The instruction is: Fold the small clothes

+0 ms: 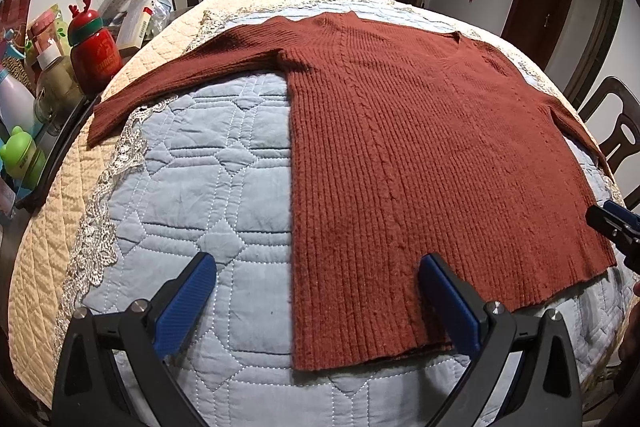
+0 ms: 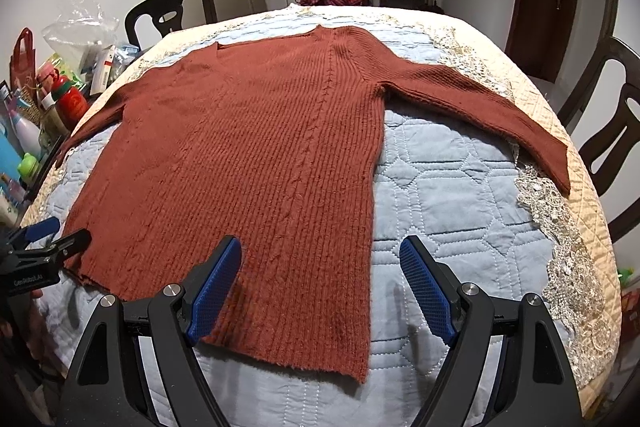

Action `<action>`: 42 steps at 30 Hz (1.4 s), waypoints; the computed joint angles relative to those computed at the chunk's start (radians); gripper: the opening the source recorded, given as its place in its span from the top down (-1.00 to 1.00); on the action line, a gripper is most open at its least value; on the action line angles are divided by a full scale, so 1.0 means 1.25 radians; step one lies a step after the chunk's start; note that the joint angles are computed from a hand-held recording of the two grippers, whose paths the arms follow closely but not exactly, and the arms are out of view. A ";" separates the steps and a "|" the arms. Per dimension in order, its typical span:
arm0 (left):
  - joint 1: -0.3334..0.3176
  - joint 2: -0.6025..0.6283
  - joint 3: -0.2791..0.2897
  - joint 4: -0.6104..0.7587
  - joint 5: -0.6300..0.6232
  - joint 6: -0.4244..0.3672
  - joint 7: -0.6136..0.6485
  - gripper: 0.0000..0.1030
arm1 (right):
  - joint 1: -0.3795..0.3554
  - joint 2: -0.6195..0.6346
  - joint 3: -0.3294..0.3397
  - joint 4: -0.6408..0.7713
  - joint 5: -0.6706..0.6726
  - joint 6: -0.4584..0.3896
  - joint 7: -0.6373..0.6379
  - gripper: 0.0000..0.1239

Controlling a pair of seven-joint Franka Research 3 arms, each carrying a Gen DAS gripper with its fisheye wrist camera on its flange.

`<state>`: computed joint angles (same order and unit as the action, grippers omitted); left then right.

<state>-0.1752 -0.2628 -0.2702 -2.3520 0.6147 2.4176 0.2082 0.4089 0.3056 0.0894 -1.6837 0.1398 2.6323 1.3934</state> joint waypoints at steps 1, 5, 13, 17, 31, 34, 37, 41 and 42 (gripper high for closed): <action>0.000 0.001 0.000 0.001 0.001 0.001 0.001 -0.99 | 0.001 0.001 0.000 0.001 0.000 -0.001 -0.001 -0.32; 0.000 0.001 0.000 -0.001 0.004 0.003 0.000 -0.99 | 0.002 0.003 0.002 0.003 0.002 -0.006 -0.002 -0.32; 0.001 -0.001 0.000 -0.003 0.008 0.002 -0.007 -0.99 | 0.003 0.012 0.005 0.016 0.008 -0.015 -0.011 -0.32; 0.002 -0.002 0.001 -0.005 0.008 0.003 -0.006 -0.99 | 0.003 0.016 0.008 0.022 0.014 -0.020 -0.021 -0.32; 0.032 -0.033 0.018 -0.030 0.020 0.037 -0.004 -0.99 | 0.009 0.027 0.009 0.039 0.020 -0.028 -0.028 -0.32; 0.055 -0.054 0.029 -0.053 0.029 0.078 -0.019 -0.99 | 0.011 0.032 0.010 0.049 0.020 -0.031 -0.031 -0.32; 0.084 -0.073 0.041 -0.077 0.029 0.116 -0.032 -0.90 | 0.012 0.037 0.011 0.057 0.023 -0.032 -0.035 -0.32; 0.129 -0.107 0.053 -0.123 0.027 0.175 -0.063 -0.75 | 0.015 0.043 0.012 0.068 0.023 -0.033 -0.037 -0.32; 0.140 -0.115 0.056 -0.134 0.024 0.185 -0.068 -0.72 | 0.015 0.044 0.012 0.070 0.025 -0.035 -0.039 -0.32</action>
<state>-0.0006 -0.4061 -0.1998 -2.5190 0.6446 2.6484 0.1228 0.4271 0.3611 0.1049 -1.5963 0.1716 2.5886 1.3447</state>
